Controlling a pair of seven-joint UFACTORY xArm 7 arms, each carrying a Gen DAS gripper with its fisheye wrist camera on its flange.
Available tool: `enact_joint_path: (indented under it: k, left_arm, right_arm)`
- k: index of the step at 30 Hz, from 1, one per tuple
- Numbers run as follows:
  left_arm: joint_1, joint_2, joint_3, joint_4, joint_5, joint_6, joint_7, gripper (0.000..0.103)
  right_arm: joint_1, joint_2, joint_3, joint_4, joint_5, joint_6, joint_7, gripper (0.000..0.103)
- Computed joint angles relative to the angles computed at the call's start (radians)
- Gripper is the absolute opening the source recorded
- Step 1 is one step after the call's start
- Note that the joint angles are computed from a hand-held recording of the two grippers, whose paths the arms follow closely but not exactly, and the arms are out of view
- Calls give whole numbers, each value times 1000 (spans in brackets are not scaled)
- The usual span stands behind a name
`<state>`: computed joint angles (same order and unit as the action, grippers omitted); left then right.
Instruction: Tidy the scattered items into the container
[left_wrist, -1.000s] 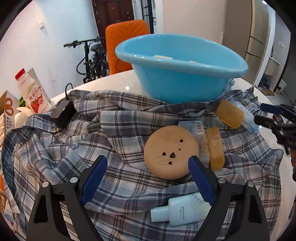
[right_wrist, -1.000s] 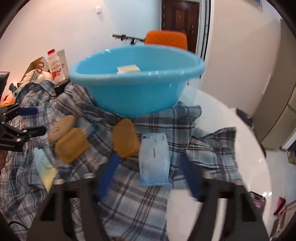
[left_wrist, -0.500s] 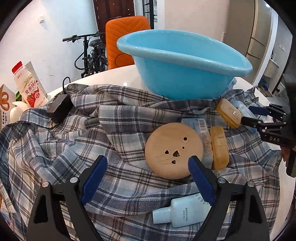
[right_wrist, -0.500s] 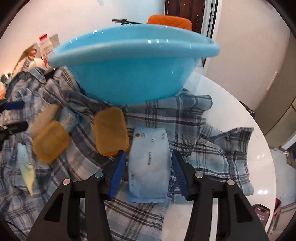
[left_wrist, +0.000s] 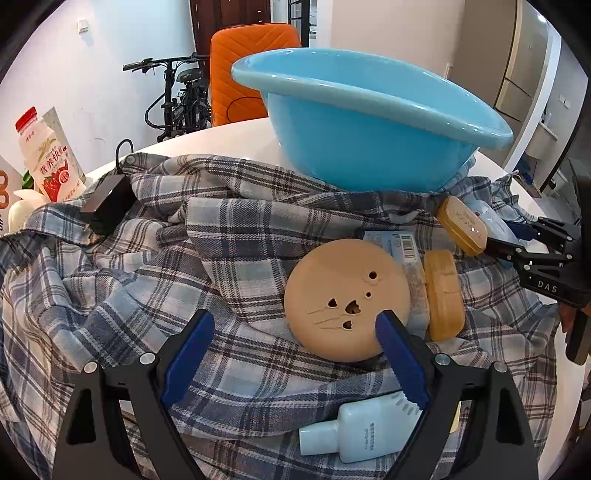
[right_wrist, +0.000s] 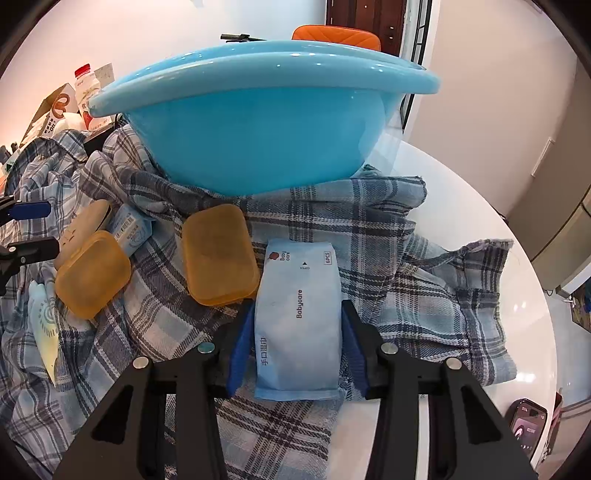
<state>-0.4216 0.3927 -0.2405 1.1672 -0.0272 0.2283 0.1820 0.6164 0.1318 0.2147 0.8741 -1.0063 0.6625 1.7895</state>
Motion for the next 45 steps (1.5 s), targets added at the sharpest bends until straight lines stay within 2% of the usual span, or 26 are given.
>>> enact_joint_path:
  k: [1,6,11,16,19,24,27,28,29,32,33,34,35,36,39,45]
  left_arm:
    - [5,3,-5,2,-6,0,5,91]
    - [22,9,-19,9,-28,-5,25,91]
    - [65,9,-79,8,-85,-12,109,91]
    - [60,28,-91,21,-108,13,170,91]
    - [84,45,-121,37,-157,39,209,91]
    - [-1,65,-45,55,-91,46,176,91]
    - [-3,59,-50,37,-82,4,171,90]
    - [12,60,-67,35,-94,-3,181,86]
    - [28,64,-85,38,-108,-1,192,77]
    - [52,70,-109,49,-139,4,205,72]
    - [66,70,-124,50,-153,4,220,67]
    - [96,69,-157,50,-180,9,252,58]
    - [133,72,-200,55,-218,27,295,42]
    - [143,69,-213,62,-242,43,316,40]
    - [104,57,-176,73,-245,56,328,32]
    - [23,50,-107,53,-198,20,301,33]
  right_arm:
    - [1,-4,0,-4,-5,-4,9,39]
    - [-4,-41,9,-10,-19,17,17,39]
    - [0,-85,39,-19,-24,63,33,39]
    - [-9,-101,60,-22,-46,77,59,39]
    - [-5,-89,64,-16,-56,81,83,39]
    - [4,-101,68,-29,-53,87,105,39]
    - [6,-104,75,-31,-53,94,118,39]
    - [7,-104,76,-31,-56,95,125,39]
    - [8,-108,77,-35,-59,95,132,39]
    - [13,-108,83,-34,-67,101,147,39]
    - [15,-107,85,-33,-71,102,154,39]
    - [16,-106,86,-32,-75,102,160,39]
    - [17,-105,86,-31,-79,101,164,39]
    - [18,-105,86,-30,-83,101,169,39]
    - [16,-106,83,-29,-104,91,191,39]
    - [17,-93,79,-18,-128,72,196,40]
